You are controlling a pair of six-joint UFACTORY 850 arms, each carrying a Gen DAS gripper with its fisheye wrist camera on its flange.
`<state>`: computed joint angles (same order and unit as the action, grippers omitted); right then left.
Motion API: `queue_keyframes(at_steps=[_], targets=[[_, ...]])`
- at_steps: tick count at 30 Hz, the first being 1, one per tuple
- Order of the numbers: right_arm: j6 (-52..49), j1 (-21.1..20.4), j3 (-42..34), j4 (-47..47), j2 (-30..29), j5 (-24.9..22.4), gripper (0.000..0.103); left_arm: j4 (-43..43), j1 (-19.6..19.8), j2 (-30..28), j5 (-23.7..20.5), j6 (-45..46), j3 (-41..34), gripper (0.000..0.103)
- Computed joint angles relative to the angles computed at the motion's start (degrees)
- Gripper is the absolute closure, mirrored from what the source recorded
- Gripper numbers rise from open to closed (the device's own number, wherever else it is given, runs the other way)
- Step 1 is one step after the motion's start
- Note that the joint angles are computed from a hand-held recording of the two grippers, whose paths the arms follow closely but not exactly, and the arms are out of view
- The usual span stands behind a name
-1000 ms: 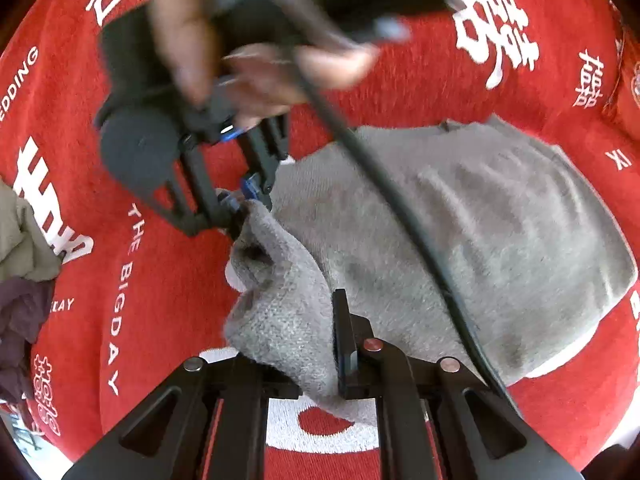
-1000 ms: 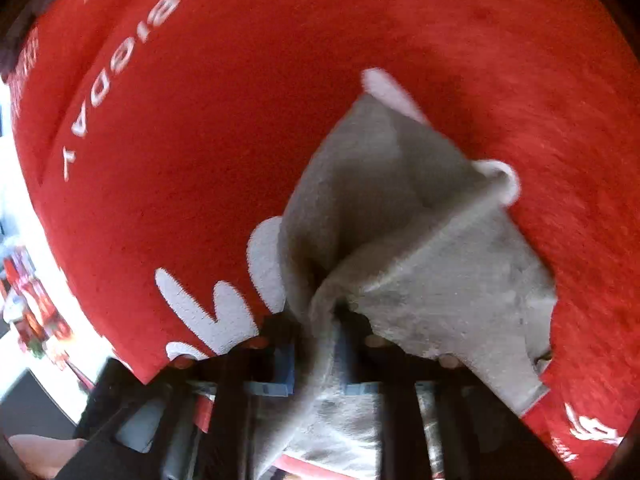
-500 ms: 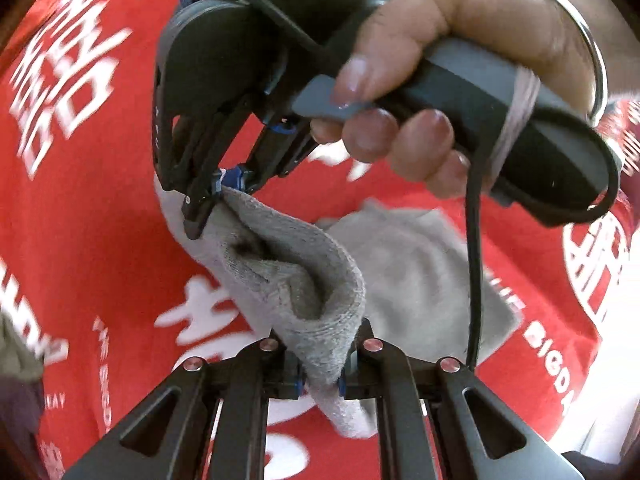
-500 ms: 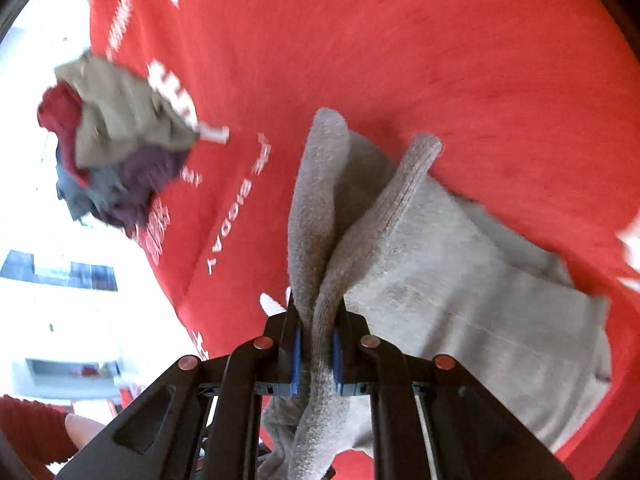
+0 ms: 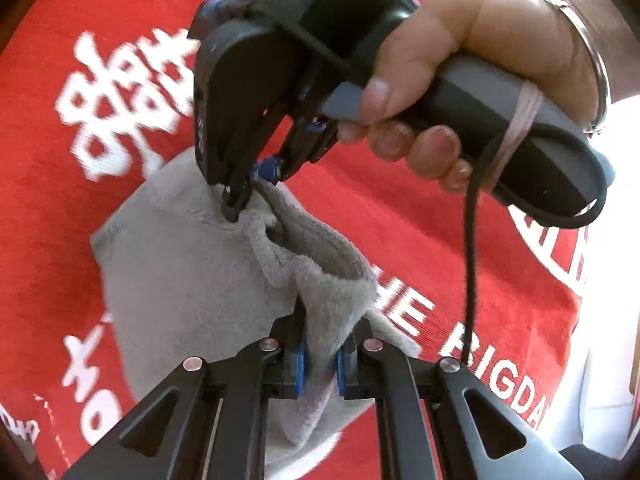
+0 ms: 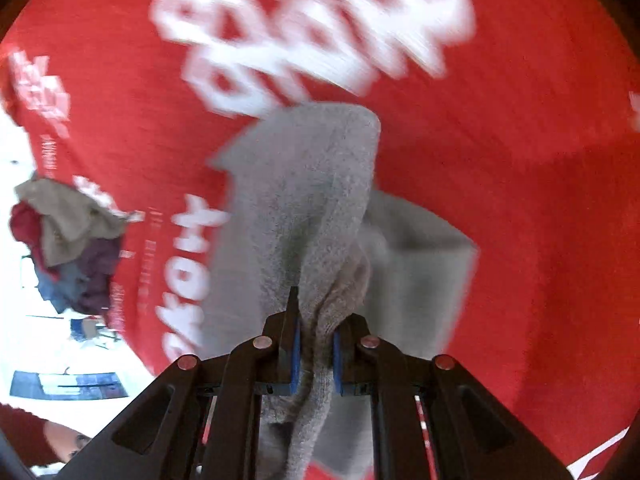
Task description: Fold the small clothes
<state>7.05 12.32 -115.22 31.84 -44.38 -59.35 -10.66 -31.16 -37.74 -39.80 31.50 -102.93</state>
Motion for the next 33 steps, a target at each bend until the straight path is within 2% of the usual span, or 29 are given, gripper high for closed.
queue_keyframes(at_steps=[4, 7, 8, 9, 11, 12, 14, 17, 20, 24, 28, 29, 30, 33], targets=[[-2.2, -0.5, 6.6, 3.5, 2.2, 4.7, 0.083, 2.9, -1.1, 0.4, 1.5, -2.6, 2.2, 0.091], [-2.8, -1.2, 8.5, 3.9, 3.5, 5.2, 0.077, 4.3, -1.4, 0.4, -0.2, -5.3, 1.5, 0.091], [-3.2, -2.0, 9.5, 4.2, 4.1, 4.9, 0.073, 4.3, -1.6, 0.3, -1.4, -5.9, 0.5, 0.085], [-2.1, -2.0, 9.5, 3.9, 4.3, 4.4, 0.067, 3.4, -1.2, 0.6, -2.6, -5.6, 0.2, 0.059], [1.6, -2.1, 10.0, 2.0, 5.4, 3.2, 0.06, 1.1, -0.1, 2.3, -3.0, -5.1, 0.6, 0.023], [2.3, -2.3, 11.2, 2.2, 6.5, 3.2, 0.06, -0.4, 0.7, 3.7, -2.3, -4.4, 1.6, 0.023], [2.4, -2.5, 16.9, 5.5, 10.9, 5.3, 0.059, -2.3, 2.2, 4.8, -5.0, -3.0, 1.2, 0.023], [2.9, -1.9, 25.2, 8.1, 17.4, 7.7, 0.054, -0.9, 4.9, 5.1, -7.9, -6.2, 0.7, 0.023], [4.8, -1.2, 33.9, 11.8, 24.0, 11.4, 0.053, 0.2, 8.8, 0.6, -14.0, -14.3, -4.6, 0.023], [3.0, -0.2, 43.0, 21.8, 30.2, 17.0, 0.053, -1.1, 12.9, -4.7, -19.2, -22.5, -10.8, 0.023], [2.0, 0.5, 44.3, 25.4, 29.5, 18.6, 0.052, -1.8, 13.9, -8.3, -23.0, -23.1, -14.7, 0.023], [3.1, 0.6, 43.6, 24.2, 28.7, 18.6, 0.062, -0.6, 13.5, -8.1, -22.4, -22.2, -14.1, 0.023], [4.1, 0.8, 42.7, 23.1, 27.9, 18.7, 0.089, 0.7, 13.2, -7.9, -21.9, -21.4, -13.8, 0.023], [1.9, 1.4, 42.2, 24.1, 28.6, 20.7, 0.089, 5.0, 12.0, -6.0, -19.8, -18.0, -10.1, 0.023]])
